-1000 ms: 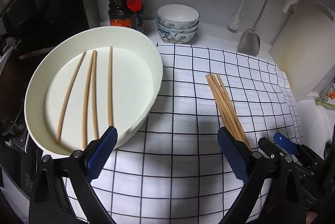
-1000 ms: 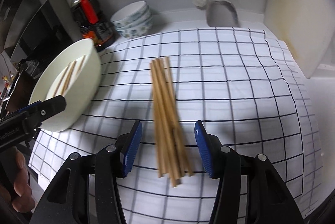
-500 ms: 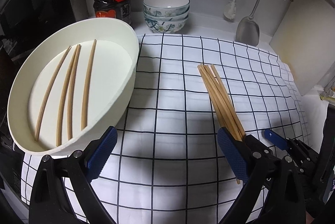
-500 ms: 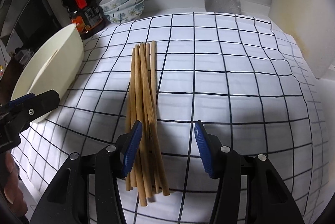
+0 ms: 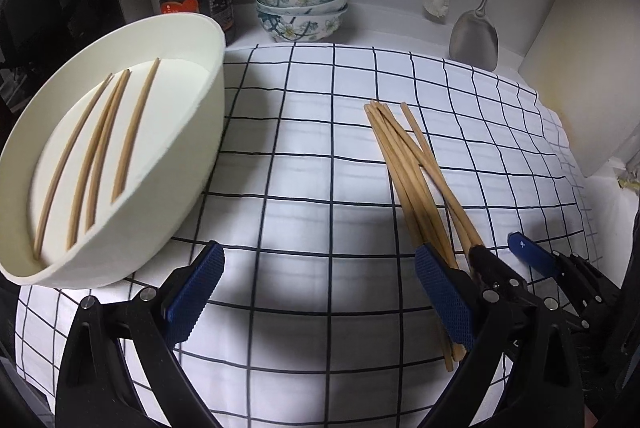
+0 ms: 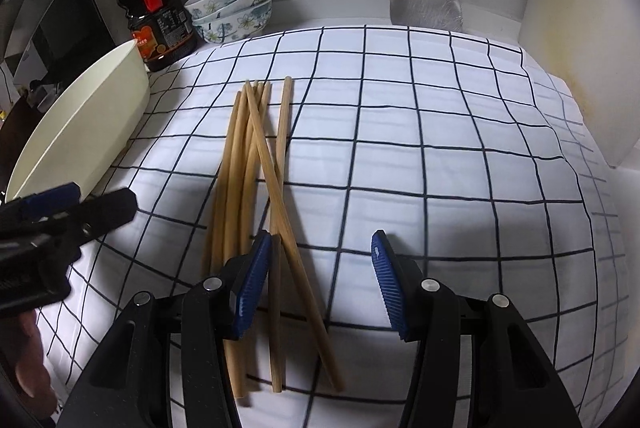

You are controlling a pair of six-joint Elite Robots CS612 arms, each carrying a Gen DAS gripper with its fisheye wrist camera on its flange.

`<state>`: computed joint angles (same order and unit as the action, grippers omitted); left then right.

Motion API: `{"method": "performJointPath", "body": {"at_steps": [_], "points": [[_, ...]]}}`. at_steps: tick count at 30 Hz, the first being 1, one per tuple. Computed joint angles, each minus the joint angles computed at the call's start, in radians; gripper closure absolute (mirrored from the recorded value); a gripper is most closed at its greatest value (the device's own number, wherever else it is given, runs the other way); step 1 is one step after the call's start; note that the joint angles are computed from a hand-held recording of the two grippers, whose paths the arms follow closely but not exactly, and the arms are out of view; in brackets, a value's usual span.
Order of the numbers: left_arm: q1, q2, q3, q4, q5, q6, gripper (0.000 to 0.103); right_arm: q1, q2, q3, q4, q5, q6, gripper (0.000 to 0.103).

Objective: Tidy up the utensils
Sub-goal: 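Move the open left tool back to the chopstick pile, then lower the left tool onto the pile and close on one chopstick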

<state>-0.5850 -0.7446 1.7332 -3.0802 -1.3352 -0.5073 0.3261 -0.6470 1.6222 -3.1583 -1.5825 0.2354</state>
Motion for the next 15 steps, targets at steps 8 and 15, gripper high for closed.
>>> {"method": "performJointPath", "body": {"at_steps": [8, 15], "points": [[-0.015, 0.03, -0.031, 0.017, 0.013, 0.015, 0.009, -0.02, 0.002, 0.015, -0.042, -0.009, -0.001, 0.053], [-0.021, 0.045, -0.05, 0.018, 0.01, 0.016, 0.009, -0.035, 0.0, 0.034, -0.074, -0.013, 0.004, 0.053]]}}
